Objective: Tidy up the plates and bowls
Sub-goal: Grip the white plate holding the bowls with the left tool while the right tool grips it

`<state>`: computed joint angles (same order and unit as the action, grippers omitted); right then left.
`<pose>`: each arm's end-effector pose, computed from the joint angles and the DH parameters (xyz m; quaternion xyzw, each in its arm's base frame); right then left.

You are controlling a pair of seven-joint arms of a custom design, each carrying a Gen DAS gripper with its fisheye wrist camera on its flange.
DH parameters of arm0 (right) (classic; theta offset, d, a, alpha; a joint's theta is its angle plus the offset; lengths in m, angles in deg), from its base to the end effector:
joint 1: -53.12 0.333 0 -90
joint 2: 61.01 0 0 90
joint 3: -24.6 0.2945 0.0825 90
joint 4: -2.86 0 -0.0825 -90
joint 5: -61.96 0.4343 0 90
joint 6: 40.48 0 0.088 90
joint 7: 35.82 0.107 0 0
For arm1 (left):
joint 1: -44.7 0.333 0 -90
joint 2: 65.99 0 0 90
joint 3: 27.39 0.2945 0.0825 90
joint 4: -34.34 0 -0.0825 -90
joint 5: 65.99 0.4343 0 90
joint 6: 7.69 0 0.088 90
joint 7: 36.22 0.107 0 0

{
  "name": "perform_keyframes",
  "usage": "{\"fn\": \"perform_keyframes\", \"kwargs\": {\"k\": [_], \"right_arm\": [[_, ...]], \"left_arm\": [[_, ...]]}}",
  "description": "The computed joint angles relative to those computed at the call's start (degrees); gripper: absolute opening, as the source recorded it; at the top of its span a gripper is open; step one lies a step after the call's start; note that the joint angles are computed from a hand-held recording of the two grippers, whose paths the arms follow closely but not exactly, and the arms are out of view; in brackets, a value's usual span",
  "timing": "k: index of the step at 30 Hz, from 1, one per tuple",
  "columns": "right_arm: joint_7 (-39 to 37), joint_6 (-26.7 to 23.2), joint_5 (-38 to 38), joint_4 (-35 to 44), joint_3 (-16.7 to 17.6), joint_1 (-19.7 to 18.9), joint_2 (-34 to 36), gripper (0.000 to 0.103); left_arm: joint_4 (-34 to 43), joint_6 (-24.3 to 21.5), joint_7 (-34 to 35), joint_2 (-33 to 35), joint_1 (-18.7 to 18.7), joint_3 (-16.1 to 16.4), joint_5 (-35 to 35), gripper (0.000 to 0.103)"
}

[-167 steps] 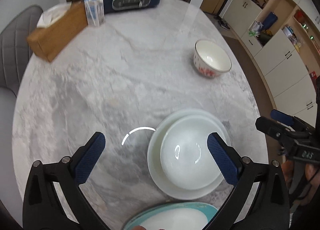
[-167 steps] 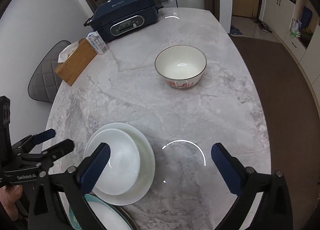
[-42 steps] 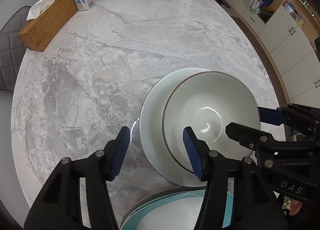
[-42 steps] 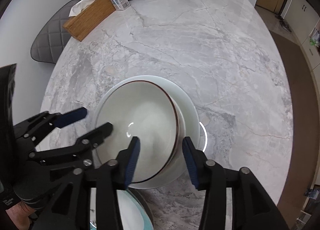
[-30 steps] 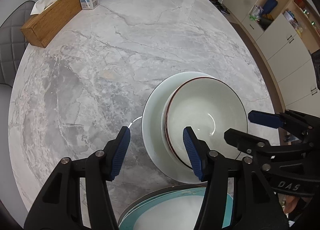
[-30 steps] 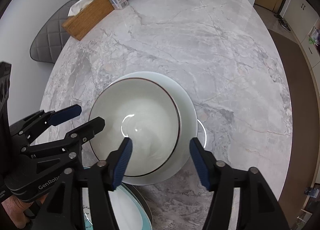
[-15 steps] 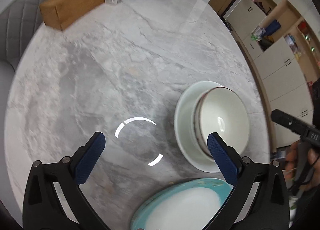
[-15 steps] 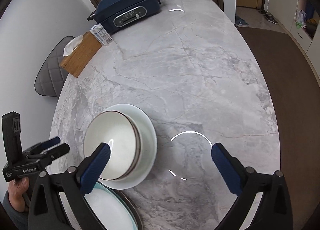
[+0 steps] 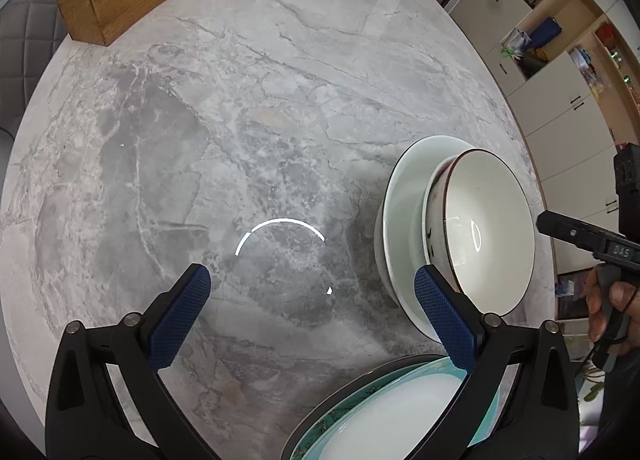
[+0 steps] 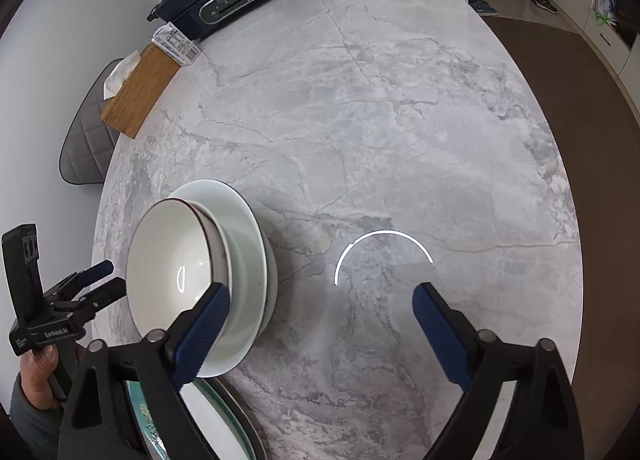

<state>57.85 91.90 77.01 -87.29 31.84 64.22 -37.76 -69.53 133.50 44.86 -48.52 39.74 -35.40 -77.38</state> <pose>0.7057 0.2276 0.4046 -0.7223 0.6586 0.0192 0.2104 0.6834 -0.1512 0.3649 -0.7194 0.6664 -0.1953 0.0178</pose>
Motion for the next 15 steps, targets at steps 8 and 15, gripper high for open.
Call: {"fn": "perform_keyframes", "kwargs": {"k": [8,15], "right_arm": [[-2.39,-2.27,2.46,2.5,1.04,-0.87,2.7,0.07],[-3.9,-4.8,2.71,5.05,1.27,-0.57,5.13,0.063]], "left_arm": [[1.69,-0.37,2.37,2.47,0.72,-0.17,-1.27,0.102],[4.04,-0.55,5.88,4.84,0.79,-0.91,-2.3,0.093]]}}
